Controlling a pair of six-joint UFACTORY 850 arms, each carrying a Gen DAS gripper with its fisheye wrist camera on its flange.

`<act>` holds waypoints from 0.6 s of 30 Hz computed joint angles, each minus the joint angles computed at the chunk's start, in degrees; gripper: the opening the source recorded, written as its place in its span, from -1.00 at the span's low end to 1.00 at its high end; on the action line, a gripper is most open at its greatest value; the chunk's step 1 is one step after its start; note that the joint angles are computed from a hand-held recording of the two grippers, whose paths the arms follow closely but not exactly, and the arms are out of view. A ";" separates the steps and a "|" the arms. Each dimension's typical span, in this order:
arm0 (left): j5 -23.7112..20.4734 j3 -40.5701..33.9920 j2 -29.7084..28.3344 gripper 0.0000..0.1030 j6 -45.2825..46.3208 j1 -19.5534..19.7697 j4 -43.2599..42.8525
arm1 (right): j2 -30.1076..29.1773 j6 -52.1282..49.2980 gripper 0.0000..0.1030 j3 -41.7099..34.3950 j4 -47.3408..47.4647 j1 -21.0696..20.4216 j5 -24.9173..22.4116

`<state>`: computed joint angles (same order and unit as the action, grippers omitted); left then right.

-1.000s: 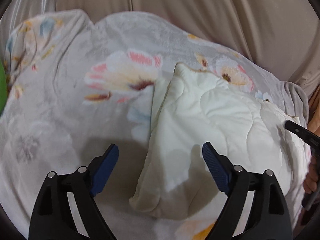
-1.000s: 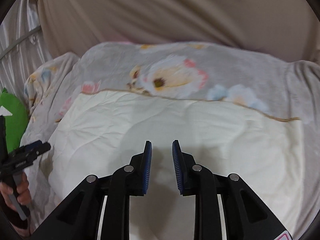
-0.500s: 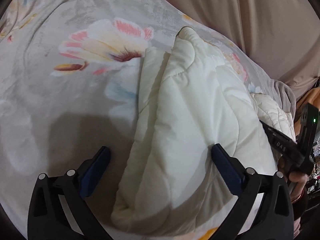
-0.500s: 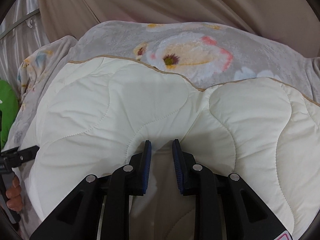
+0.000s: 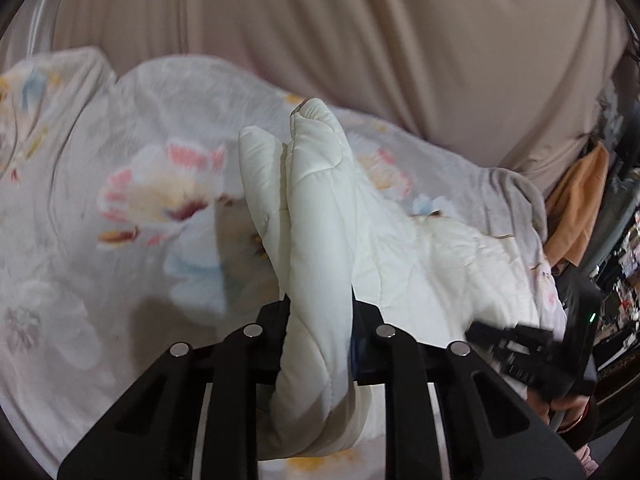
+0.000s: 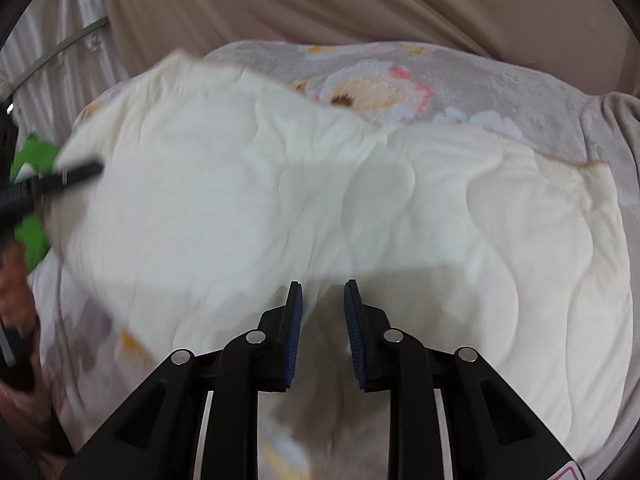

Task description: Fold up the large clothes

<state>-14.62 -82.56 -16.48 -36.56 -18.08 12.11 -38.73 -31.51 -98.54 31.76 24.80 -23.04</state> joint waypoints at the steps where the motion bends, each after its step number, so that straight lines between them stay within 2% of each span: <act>1: 0.09 -0.26 0.28 -0.63 -1.71 -0.65 2.56 | 1.23 -2.99 -0.62 2.45 2.68 -0.32 -0.24; 4: 0.05 -2.75 -0.19 -0.63 -7.99 -3.68 12.32 | 2.56 -11.25 -0.64 6.88 11.25 -1.06 -0.40; 8: -0.18 -7.60 -2.47 -0.63 -7.14 -7.98 17.16 | 2.51 -23.03 -0.66 9.30 25.17 -1.99 0.23; 10: -0.05 -10.26 -4.23 -0.63 -2.92 -9.92 15.56 | 2.92 -25.32 -0.68 10.00 27.54 -2.19 0.16; 14: -0.95 -17.32 -10.13 -0.63 11.85 -12.74 4.23 | 5.15 -28.09 -0.69 13.09 32.65 -3.20 -1.59; 18: -6.02 -27.12 -18.48 -0.63 20.21 -14.86 -2.22 | 9.42 -36.29 -0.69 19.58 42.21 -5.57 -2.81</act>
<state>-20.64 -109.68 -34.96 -16.36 -32.93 9.90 -29.31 -67.80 -78.96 73.97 19.22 -25.84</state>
